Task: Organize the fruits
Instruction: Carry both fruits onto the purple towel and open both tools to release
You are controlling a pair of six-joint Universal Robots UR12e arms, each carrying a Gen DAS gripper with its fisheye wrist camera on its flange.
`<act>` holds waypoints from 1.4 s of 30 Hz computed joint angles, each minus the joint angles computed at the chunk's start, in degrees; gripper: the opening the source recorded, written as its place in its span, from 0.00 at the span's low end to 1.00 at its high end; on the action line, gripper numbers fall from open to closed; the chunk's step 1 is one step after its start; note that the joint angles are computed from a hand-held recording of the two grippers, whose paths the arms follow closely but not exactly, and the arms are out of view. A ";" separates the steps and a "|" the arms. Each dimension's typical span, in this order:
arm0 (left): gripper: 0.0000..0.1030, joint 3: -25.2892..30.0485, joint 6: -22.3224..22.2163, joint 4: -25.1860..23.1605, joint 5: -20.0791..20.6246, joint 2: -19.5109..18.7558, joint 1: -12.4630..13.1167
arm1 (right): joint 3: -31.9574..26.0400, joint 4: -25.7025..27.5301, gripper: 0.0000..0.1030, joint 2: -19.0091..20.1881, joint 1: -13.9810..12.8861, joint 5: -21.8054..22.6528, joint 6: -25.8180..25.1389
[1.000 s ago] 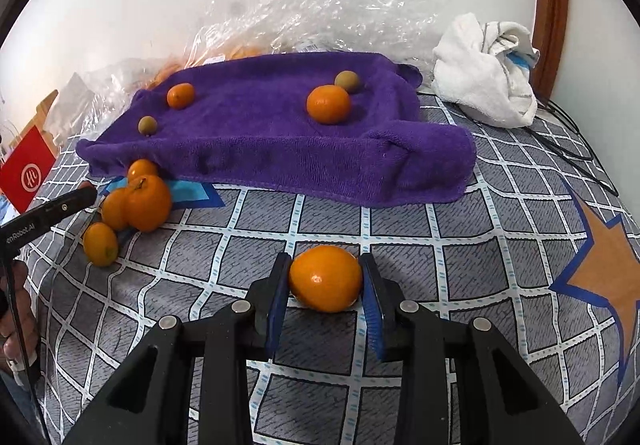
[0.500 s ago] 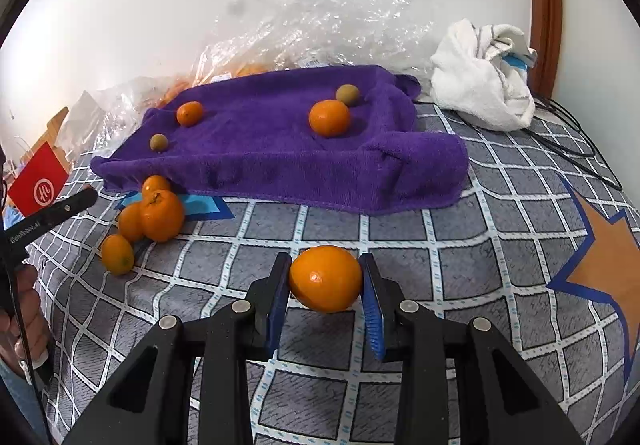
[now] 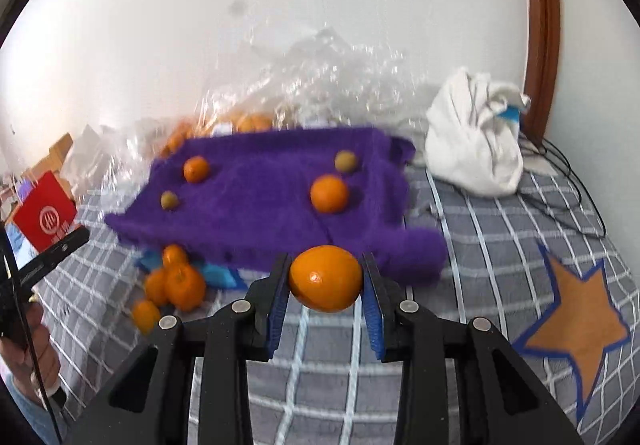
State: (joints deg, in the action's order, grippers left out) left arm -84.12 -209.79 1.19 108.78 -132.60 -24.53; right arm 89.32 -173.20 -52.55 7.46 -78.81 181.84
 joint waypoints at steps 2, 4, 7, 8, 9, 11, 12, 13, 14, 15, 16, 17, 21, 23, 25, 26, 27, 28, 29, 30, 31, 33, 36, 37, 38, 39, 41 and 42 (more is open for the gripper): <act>0.22 0.75 1.16 -0.23 0.94 0.11 -0.11 | -1.56 0.41 0.33 0.56 0.07 0.37 0.11; 0.22 1.83 1.91 -0.80 1.22 0.02 0.06 | -3.64 0.51 0.33 1.43 0.20 0.76 0.38; 0.22 4.01 2.16 -2.61 1.68 -0.51 0.36 | -6.25 0.43 0.33 2.50 0.34 1.89 0.81; 0.22 4.86 2.16 -3.29 1.97 -0.83 0.44 | -7.14 0.33 0.33 2.93 0.46 2.02 0.75; 0.22 5.69 2.24 -3.68 2.12 -1.20 0.52 | -7.67 0.19 0.33 3.19 0.57 1.91 0.55; 0.22 7.72 2.56 -4.55 2.53 -2.28 0.57 | -8.78 0.02 0.33 3.96 0.78 1.31 0.19; 0.22 9.04 2.76 -5.10 2.91 -3.05 0.59 | -9.52 0.03 0.33 4.61 0.89 0.85 0.02; 0.22 9.93 2.82 -5.36 2.91 -3.62 0.61 | -9.91 0.03 0.33 5.00 0.91 0.79 -0.02; 0.22 10.96 2.71 -5.75 2.68 -4.29 0.68 | -10.37 0.04 0.33 5.58 0.84 1.12 0.12; 0.22 12.01 2.50 -6.26 2.32 -4.99 0.78 | -11.04 0.41 0.33 6.45 0.62 2.28 0.52; 0.22 12.99 2.20 -6.65 2.05 -5.76 0.90 | -11.26 0.60 0.33 6.89 0.43 3.29 0.86; 0.22 13.54 2.17 -6.71 1.85 -6.33 0.99 | -11.73 1.30 0.33 7.62 0.02 5.27 1.51; 0.22 14.41 2.84 -7.10 1.29 -7.83 1.30 | -12.30 4.89 0.33 8.26 -0.36 5.44 1.02; 0.22 13.95 1.81 -7.13 -0.41 -7.92 1.72 | -12.09 4.99 0.33 8.29 -0.57 5.68 0.83; 0.22 13.59 1.03 -7.73 -1.84 -7.91 2.05 | -12.11 6.11 0.33 8.38 -0.76 6.35 1.06; 0.22 13.47 0.93 -7.72 -1.85 -7.95 2.11 | -12.30 6.75 0.33 8.52 -0.77 6.52 1.03; 0.22 13.51 0.92 -8.05 -1.79 -8.01 2.17 | -12.68 7.97 0.33 8.72 -0.74 6.86 0.58; 0.22 13.50 0.96 -8.22 -1.93 -8.03 2.25 | -12.99 8.84 0.33 8.88 -0.66 6.91 0.08; 0.22 13.47 0.88 -8.33 -2.10 -8.03 2.33 | -13.40 10.20 0.33 9.09 -0.44 6.33 -0.82; 0.22 13.45 0.60 -8.50 -2.29 -8.05 2.41 | -13.55 10.95 0.33 9.18 -0.23 5.51 -1.41; 0.22 13.34 0.05 -8.66 -2.92 -8.02 2.57 | -13.71 11.63 0.33 9.28 -0.05 4.81 -1.89; 0.22 13.20 -1.04 -9.09 -4.46 -7.98 2.92 | -14.19 12.94 0.33 9.63 0.26 3.65 -2.52; 0.22 13.46 -0.67 -10.41 -3.68 -8.03 2.81 | -14.82 14.59 0.33 10.08 0.47 3.44 -3.24; 0.22 13.64 -0.51 -11.01 -3.69 -8.08 2.79 | -14.85 14.70 0.33 10.16 0.54 3.04 -3.55; 0.22 14.00 -0.27 -12.08 -3.61 -8.17 2.73 | -14.91 14.80 0.33 10.26 0.68 2.40 -3.97; 0.22 14.43 0.22 -13.37 -3.37 -8.24 2.61 | -15.07 14.88 0.33 10.39 0.79 1.97 -4.15; 0.22 15.03 1.63 -14.79 -3.45 -8.43 2.40 | -15.18 14.93 0.33 10.53 0.93 1.37 -4.46; 0.22 15.40 2.00 -15.88 -3.61 -8.51 2.32 | -15.26 14.84 0.33 10.63 1.06 0.83 -4.78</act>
